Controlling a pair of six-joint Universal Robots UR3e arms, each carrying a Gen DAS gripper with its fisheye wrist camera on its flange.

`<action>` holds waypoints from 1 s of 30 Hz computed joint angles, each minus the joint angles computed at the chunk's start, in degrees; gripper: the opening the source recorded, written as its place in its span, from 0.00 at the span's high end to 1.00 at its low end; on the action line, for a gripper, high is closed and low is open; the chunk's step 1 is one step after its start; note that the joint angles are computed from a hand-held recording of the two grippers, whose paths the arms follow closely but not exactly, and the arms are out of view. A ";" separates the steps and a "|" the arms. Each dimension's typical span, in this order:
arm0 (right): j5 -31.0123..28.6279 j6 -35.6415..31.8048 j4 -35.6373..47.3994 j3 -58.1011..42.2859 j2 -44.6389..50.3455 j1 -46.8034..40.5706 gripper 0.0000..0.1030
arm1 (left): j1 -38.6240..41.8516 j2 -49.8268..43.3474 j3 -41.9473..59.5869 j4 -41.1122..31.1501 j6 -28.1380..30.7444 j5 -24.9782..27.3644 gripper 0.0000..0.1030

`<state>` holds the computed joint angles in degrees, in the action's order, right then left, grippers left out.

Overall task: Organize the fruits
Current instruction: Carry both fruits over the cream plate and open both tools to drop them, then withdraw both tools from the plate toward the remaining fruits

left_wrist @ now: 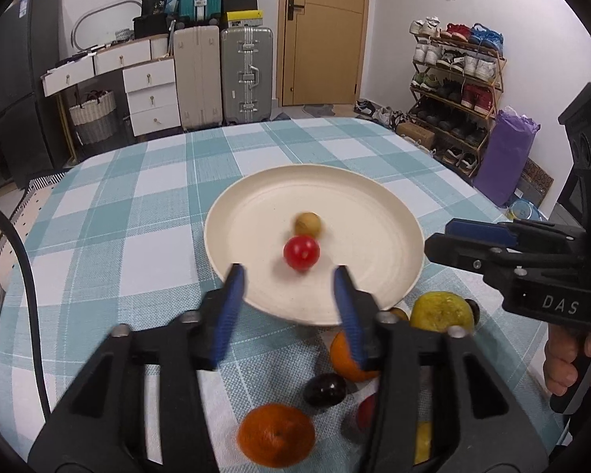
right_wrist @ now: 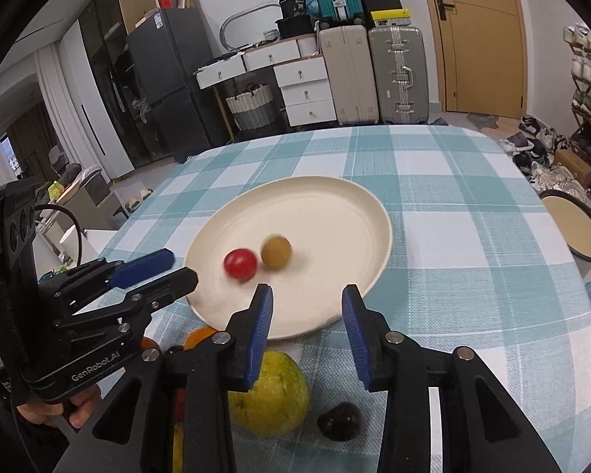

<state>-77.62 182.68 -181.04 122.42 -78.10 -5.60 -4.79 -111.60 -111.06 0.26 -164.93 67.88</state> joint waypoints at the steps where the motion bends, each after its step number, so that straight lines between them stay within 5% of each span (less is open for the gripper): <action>1: -0.29 -0.03 -0.69 1.07 -0.99 0.00 0.49 | 0.56 1.39 -1.87 1.34 -0.08 -0.43 0.33; 3: -1.09 -0.07 -2.11 3.21 -2.93 0.18 0.37 | 1.75 3.79 -5.42 4.27 -0.01 -1.34 0.21; 5: -1.61 0.12 -3.14 5.26 -4.80 0.25 0.11 | 2.89 6.67 -8.74 5.69 0.04 -1.80 0.18; 9: -1.50 -0.55 -3.20 8.28 -8.10 0.65 0.00 | 6.82 12.99 -14.33 4.70 0.68 -5.00 0.05; 21: -4.03 -1.31 -3.37 14.68 -14.19 4.08 0.00 | 16.50 30.23 -29.15 1.51 6.58 -11.28 0.01; 30: -2.95 -2.29 -5.35 18.23 -14.97 2.57 0.00 | 16.51 30.74 -30.96 1.90 7.16 -10.06 0.01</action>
